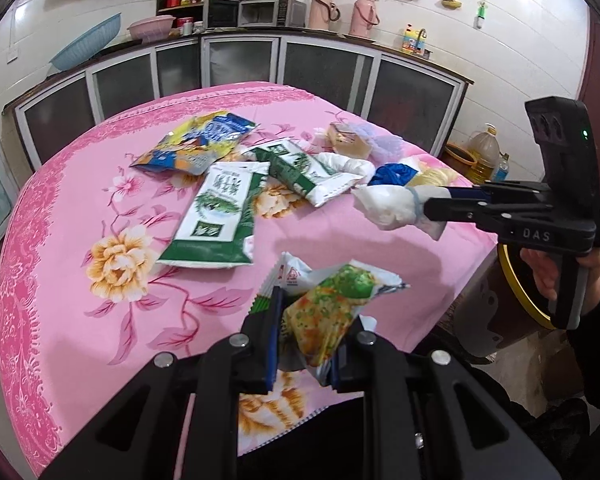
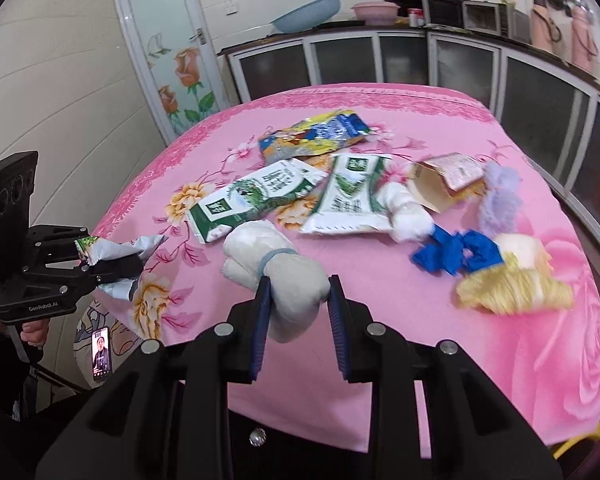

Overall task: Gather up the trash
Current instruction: 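Carry the tissue bundle and green snack bag in both tools over the bin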

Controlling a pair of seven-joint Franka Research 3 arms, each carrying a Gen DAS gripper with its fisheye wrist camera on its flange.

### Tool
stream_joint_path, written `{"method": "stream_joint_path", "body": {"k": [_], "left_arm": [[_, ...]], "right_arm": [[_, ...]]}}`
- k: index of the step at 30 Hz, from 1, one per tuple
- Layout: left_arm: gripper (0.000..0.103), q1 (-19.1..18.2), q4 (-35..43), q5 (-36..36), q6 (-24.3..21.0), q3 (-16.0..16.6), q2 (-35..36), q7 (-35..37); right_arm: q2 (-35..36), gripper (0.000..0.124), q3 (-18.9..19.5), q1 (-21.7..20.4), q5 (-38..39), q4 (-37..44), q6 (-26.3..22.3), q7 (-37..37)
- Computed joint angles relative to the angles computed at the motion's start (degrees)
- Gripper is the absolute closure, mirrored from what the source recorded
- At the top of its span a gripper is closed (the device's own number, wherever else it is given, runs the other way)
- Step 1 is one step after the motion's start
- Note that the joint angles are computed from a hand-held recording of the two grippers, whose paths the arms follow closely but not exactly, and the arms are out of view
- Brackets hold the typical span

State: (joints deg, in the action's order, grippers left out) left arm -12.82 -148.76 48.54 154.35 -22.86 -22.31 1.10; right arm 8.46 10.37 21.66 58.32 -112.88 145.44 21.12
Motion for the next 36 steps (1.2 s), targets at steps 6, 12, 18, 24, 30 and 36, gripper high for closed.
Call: {"method": "stream_joint_path", "body": {"k": [6, 12, 18, 24, 30, 36], "left_arm": [[0.086, 0.53, 5.88, 3.85, 1.53, -0.21, 6.95, 0.08], [0.086, -1.84, 13.32, 7.58, 2.76, 1.56, 15.43, 1.11], [0.086, -5.69, 21.12, 9.33, 3.55, 4.17, 22.69, 3.93], [0.086, -10.07, 32.22, 9.58, 4.54, 6.6, 31.75, 9.76], [0.086, -14.2, 44.72, 4.94, 6.0, 8.5, 41.92, 20.04], [0.086, -17.24, 60.11, -3.17, 5.83, 7.74, 54.28, 33.68]], "right_arm": [[-3.97, 0.097, -2.04, -1.98, 3.47, -5.39, 2.79, -0.95], [-6.59, 0.097, -4.58, -4.02, 5.36, -9.26, 5.23, -0.94], [-8.69, 0.097, -6.71, -6.11, 8.3, -12.28, 6.72, -1.99], [-11.12, 0.097, -8.8, -8.28, 10.07, -15.92, 10.42, -1.43], [-12.83, 0.097, -11.06, -10.77, 10.77, -19.34, 15.99, 0.49], [-12.74, 0.097, -12.56, -12.92, 8.88, -21.45, 20.44, 4.47]]}}
